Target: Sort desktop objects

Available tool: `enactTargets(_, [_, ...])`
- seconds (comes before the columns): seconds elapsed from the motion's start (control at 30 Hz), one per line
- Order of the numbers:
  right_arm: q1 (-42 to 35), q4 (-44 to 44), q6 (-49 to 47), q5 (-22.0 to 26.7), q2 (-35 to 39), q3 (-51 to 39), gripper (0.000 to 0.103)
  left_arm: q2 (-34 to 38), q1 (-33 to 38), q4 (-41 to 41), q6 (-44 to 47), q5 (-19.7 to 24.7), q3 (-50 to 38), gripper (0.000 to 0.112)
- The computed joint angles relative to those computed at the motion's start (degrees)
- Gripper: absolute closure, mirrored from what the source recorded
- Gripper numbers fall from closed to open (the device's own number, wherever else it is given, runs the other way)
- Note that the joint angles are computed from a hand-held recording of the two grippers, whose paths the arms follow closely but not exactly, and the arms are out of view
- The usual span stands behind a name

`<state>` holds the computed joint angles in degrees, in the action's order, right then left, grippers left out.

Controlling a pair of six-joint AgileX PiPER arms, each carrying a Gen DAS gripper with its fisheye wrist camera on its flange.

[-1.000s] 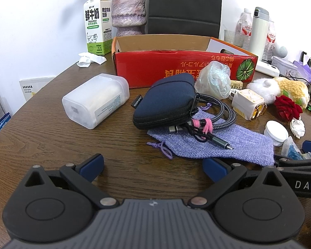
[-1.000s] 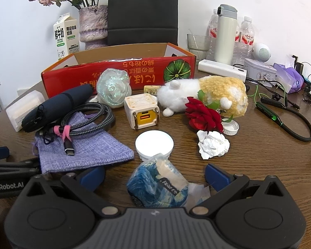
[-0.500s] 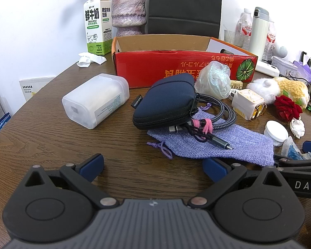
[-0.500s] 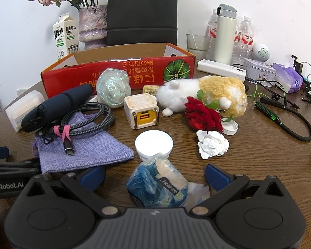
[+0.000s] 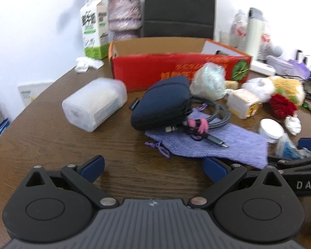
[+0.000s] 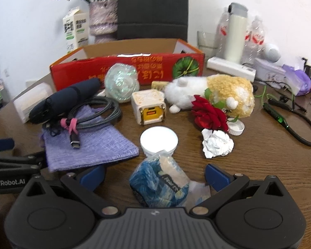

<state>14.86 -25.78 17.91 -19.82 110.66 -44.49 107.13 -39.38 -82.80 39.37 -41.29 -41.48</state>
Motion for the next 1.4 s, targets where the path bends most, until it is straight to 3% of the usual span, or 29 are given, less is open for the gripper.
enactTargets(0.03, [-0.67,-2.34,2.12,-0.31,-0.7,0.78,0.002,-1.52,-0.11,3.02,-2.04,0.16,1.92,0.009])
enactTargets(0.13, [-6.24,-13.77,8.71,-9.82,-3.6,6.94,0.007,-6.58,0.87,15.03,-8.55,-0.97,9.17,0.009])
enactTargets(0.23, [-8.2,-11.0,3.12,-13.84,-5.6,11.05,0.009,-9.74,4.39,18.34,-7.42,-2.88,12.64,0.009])
enactTargets(0.27, [-8.54,-8.69,-0.53,-15.83,-5.9,12.43,0.012,-10.31,6.87,22.24,-9.26,-3.0,13.71,0.009])
enactTargets(0.3, [-8.89,-7.87,-1.92,-16.52,-6.1,12.81,0.022,-10.75,10.31,26.71,-10.87,-2.04,14.23,0.009])
enactTargets(0.37, [-8.95,-6.05,-4.04,-16.67,-6.37,12.7,0.032,-11.22,16.34,29.74,-9.17,2.3,12.4,0.009])
enactTargets(0.5, [-8.96,-10.01,-1.48,-12.59,-5.09,9.2,0.039,-9.36,26.9,44.18,-15.98,10.87,7.97,0.011])
enactTargets(0.63, [-9.06,-13.91,1.98,-10.58,-2.86,6.64,0.049,-4.57,32.15,52.46,-20.17,14.99,3.14,0.016])
enactTargets(0.67, [-9.1,-14.64,3.42,-10.39,-2.19,5.94,0.051,-3.69,33.18,52.34,-20.6,17.37,1.74,0.026])
enactTargets(0.73, [-9.4,-16.04,5.88,-10.63,-1.53,5.18,0.055,-1.61,33.93,46.98,-16.73,21.24,-1.39,0.035])
enactTargets(0.83, [-9.43,-17.36,7.03,-10.82,-0.98,4.3,0.065,0.07,34.53,49.19,-20.28,20.86,-2.25,0.04])
enactTargets(0.93, [-9.13,-18.94,8.58,-10.74,-0.41,3.38,0.074,-0.18,33.73,45.28,-18.12,21.18,-2.6,0.046])
enactTargets(1.07, [-8.15,-18.86,9.17,-9.95,-1.6,4.09,0.083,-2.32,28.48,31.77,-8.85,17.56,0.01,0.047])
enactTargets(1.2, [-8.72,-19.14,7.78,-11.61,-4.9,7.91,0.083,-8.05,17.22,15.42,-3.85,7.19,8.63,0.047])
enactTargets(1.27, [-9.55,-19.85,7.83,-12.77,-6.81,10.19,0.083,-10.94,10.7,9.44,-3.81,3.31,12.58,0.047])
enactTargets(1.4, [-10.65,-19.74,6.75,-14.68,-9.8,14.42,0.083,-15.45,0.09,-0.36,-5.51,0.28,17.1,0.047])
